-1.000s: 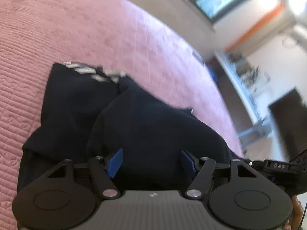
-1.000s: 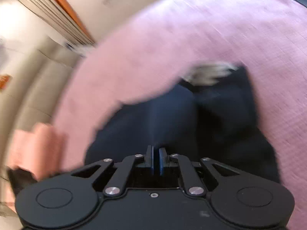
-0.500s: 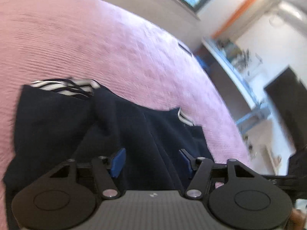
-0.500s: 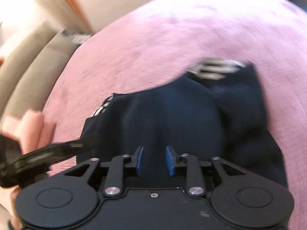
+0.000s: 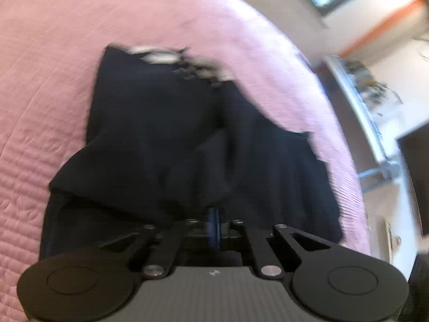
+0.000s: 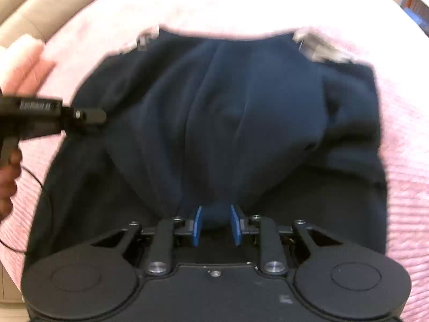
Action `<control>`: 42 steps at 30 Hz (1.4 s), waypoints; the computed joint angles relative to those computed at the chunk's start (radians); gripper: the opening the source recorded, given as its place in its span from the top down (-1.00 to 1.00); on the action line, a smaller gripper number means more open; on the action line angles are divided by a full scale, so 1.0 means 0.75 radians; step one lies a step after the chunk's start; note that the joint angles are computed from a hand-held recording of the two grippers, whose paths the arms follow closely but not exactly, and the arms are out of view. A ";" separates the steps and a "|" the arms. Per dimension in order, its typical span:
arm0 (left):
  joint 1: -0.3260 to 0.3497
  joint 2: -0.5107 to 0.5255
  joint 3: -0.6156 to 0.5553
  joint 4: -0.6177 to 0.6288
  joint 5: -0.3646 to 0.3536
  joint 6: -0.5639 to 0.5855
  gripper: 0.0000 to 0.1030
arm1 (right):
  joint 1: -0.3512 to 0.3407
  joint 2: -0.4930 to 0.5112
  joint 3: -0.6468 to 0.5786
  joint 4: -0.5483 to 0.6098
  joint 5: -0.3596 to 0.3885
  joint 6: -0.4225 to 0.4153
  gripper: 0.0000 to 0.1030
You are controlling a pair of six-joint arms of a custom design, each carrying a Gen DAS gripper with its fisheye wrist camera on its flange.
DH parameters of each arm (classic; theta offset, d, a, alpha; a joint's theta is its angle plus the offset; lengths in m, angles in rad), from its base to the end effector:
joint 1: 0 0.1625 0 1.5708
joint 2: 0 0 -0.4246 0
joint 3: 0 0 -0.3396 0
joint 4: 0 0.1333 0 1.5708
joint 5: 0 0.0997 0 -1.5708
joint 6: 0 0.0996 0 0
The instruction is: Fold large clothes
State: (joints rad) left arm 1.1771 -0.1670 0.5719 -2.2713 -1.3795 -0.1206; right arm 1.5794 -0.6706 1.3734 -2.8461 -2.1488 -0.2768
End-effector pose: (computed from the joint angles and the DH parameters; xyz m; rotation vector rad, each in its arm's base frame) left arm -0.1873 -0.8477 0.0348 0.3648 2.9690 -0.5037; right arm 0.0851 -0.7201 0.1908 0.1352 -2.4378 0.6128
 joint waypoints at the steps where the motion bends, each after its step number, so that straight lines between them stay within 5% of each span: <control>1: -0.005 -0.009 0.024 -0.036 -0.044 0.019 0.80 | 0.009 0.004 -0.008 -0.050 -0.008 -0.027 0.28; 6: -0.034 0.138 -0.196 0.015 -0.143 0.126 0.73 | 0.006 0.098 -0.147 -0.156 0.091 -0.059 0.22; 8: -0.045 0.235 -0.378 0.165 -0.067 0.145 0.75 | 0.003 0.122 -0.148 -0.150 0.102 -0.062 0.30; 10: -0.061 0.256 -0.375 0.192 0.064 0.173 0.76 | -0.010 0.122 -0.092 -0.139 0.077 -0.056 0.39; 17: -0.039 -0.026 0.273 -0.296 0.044 0.234 0.76 | -0.090 -0.027 0.266 -0.450 0.233 -0.122 0.46; 20: -0.055 -0.127 0.517 -0.534 0.072 0.267 0.68 | -0.108 -0.071 0.337 -0.540 0.278 -0.138 0.30; 24: -0.135 -0.235 0.845 -0.923 0.233 0.333 0.27 | -0.107 -0.102 0.479 -0.830 0.267 -0.209 0.21; 26: -0.196 -0.288 1.014 -1.098 0.378 0.355 0.27 | -0.073 -0.135 0.584 -0.970 0.197 -0.152 0.20; 28: -0.252 -0.346 1.175 -1.250 0.484 0.370 0.26 | -0.031 -0.189 0.709 -1.076 0.087 -0.051 -0.03; 31: -0.357 -0.420 1.357 -1.369 0.717 0.303 0.24 | 0.028 -0.304 0.878 -1.132 -0.040 0.052 -0.42; 34: -0.434 -0.468 1.456 -1.412 0.984 0.222 0.00 | 0.114 -0.438 1.009 -1.147 -0.172 0.096 -0.43; 37: -0.452 -0.482 1.473 -1.414 1.210 0.150 -0.11 | 0.174 -0.543 1.096 -1.204 -0.185 0.095 -0.49; 39: -0.435 -0.547 1.508 -1.243 1.263 -0.024 -0.11 | 0.206 -0.553 1.138 -1.305 -0.209 0.069 -0.51; 42: -0.427 -0.715 1.683 -1.091 1.144 -0.159 -0.18 | 0.210 -0.586 1.236 -1.359 -0.187 0.069 -0.51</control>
